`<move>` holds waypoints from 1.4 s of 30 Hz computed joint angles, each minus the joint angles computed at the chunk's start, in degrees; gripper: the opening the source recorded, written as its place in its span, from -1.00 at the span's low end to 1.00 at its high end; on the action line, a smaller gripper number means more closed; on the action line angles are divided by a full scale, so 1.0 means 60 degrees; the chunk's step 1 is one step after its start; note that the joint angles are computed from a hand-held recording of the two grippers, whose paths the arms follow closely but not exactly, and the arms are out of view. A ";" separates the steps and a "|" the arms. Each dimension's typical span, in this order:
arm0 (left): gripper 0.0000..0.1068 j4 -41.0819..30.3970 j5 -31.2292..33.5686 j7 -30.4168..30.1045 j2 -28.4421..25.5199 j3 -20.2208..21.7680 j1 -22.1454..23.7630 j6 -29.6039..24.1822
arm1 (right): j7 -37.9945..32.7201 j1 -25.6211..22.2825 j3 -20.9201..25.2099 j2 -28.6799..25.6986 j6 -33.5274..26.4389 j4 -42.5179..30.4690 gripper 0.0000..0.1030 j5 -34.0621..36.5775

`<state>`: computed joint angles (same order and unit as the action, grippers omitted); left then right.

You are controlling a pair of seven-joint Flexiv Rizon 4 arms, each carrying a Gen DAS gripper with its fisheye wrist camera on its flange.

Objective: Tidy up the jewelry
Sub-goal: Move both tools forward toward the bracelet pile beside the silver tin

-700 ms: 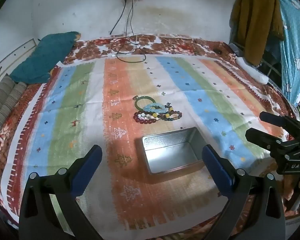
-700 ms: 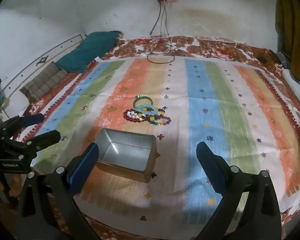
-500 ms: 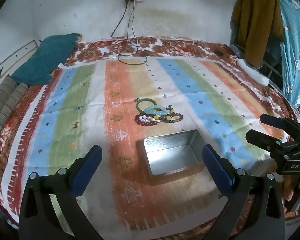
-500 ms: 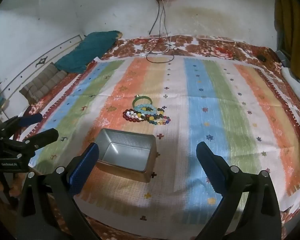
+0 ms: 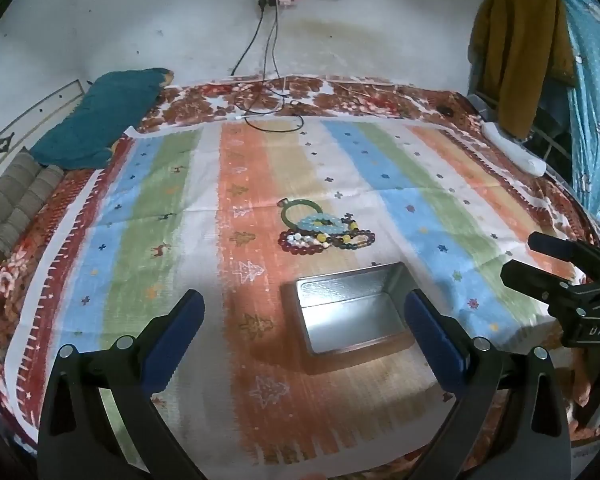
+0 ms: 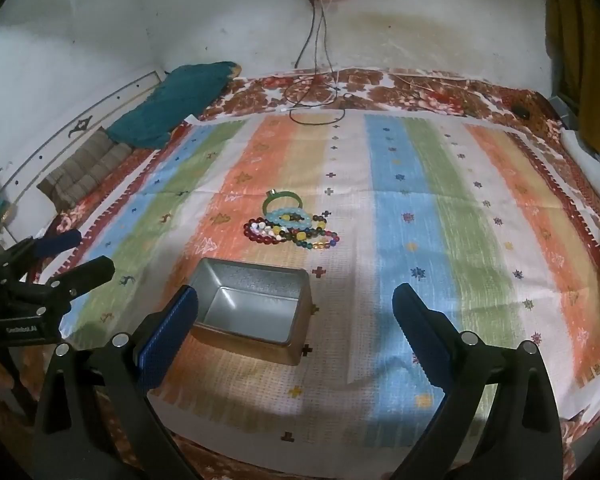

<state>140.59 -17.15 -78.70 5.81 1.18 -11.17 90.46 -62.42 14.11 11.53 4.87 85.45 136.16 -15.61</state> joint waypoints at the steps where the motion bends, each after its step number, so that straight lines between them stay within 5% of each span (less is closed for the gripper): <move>1: 0.83 -0.0013 0.0255 -0.0205 0.0024 -0.0080 0.0152 -0.0043 | 0.0009 -0.0016 -0.0002 -0.0005 0.0002 0.0004 0.92 -0.0031; 7: 0.82 -0.0245 0.1630 -0.1420 0.0152 -0.0365 0.0887 -0.0547 | 0.0179 -0.0083 0.0018 -0.0032 0.0024 0.0036 0.92 -0.0267; 14: 0.83 -0.0213 0.1146 -0.0867 0.0107 -0.0104 0.0466 -0.0508 | 0.0180 -0.0084 -0.0011 -0.0055 -0.0065 0.0030 0.92 -0.0330; 42: 0.82 -0.0495 0.1884 -0.1581 0.0044 -0.0208 0.0799 -0.0940 | 0.0570 -0.0036 -0.0026 -0.0261 -0.0653 -0.0246 0.92 -0.0783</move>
<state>137.62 -5.85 -88.19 6.07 -0.07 -6.38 84.82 -59.00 13.89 11.38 3.30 81.53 134.68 -20.30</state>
